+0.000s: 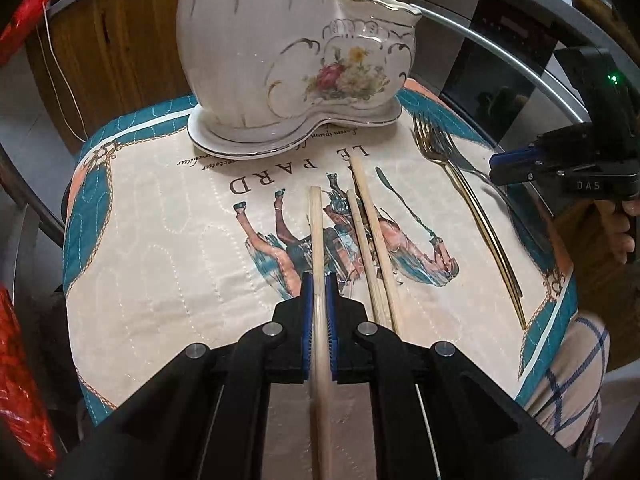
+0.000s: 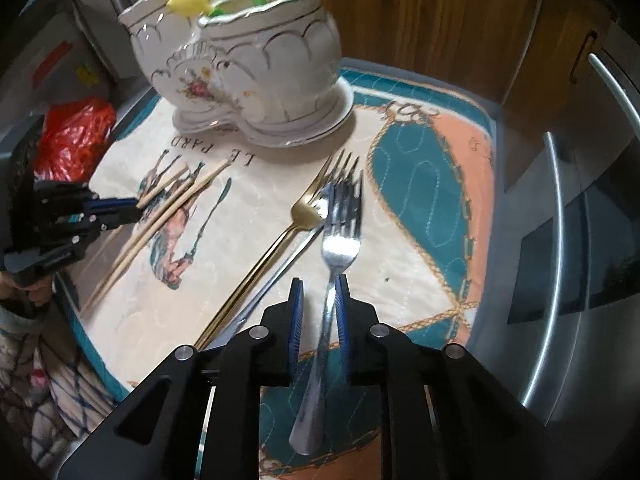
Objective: Organize utensils
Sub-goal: 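Grasp a wooden chopstick with the left gripper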
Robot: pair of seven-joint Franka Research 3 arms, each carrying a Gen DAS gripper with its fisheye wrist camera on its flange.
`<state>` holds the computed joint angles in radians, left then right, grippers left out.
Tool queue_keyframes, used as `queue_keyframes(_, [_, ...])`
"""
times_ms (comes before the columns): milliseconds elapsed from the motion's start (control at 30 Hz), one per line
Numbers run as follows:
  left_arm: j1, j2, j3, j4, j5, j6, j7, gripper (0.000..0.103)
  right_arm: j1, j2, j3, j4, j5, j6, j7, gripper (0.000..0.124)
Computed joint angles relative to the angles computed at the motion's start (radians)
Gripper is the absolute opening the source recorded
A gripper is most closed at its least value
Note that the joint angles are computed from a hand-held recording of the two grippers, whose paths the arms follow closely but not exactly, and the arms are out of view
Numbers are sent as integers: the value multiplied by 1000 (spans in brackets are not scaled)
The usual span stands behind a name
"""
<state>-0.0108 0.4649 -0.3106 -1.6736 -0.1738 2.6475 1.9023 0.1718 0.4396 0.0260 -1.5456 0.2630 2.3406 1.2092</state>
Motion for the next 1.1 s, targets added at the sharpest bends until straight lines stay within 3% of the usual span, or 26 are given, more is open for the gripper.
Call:
queue_keyframes(267, [-21, 31, 18, 88, 47, -125, 14, 7, 31, 57, -20, 103, -91, -114, 41, 16])
queue_keyframes(500, [-21, 67, 19, 168, 32, -225, 37, 7, 35, 108, -30, 206, -135, -220, 67, 2])
queue_keyframes(767, [33, 32, -7, 93, -75, -160, 101, 6, 12, 47, -13, 102, -79, -124, 52, 1])
queue_keyframes(1000, [139, -73, -91, -44, -339, -10, 293, 6, -25, -75, 16, -40, 46, 50, -28, 1])
queue_keyframes(1100, [147, -111, -98, -77, -435, 26, 367, 6, -45, -107, 33, -74, 131, 106, -86, 1])
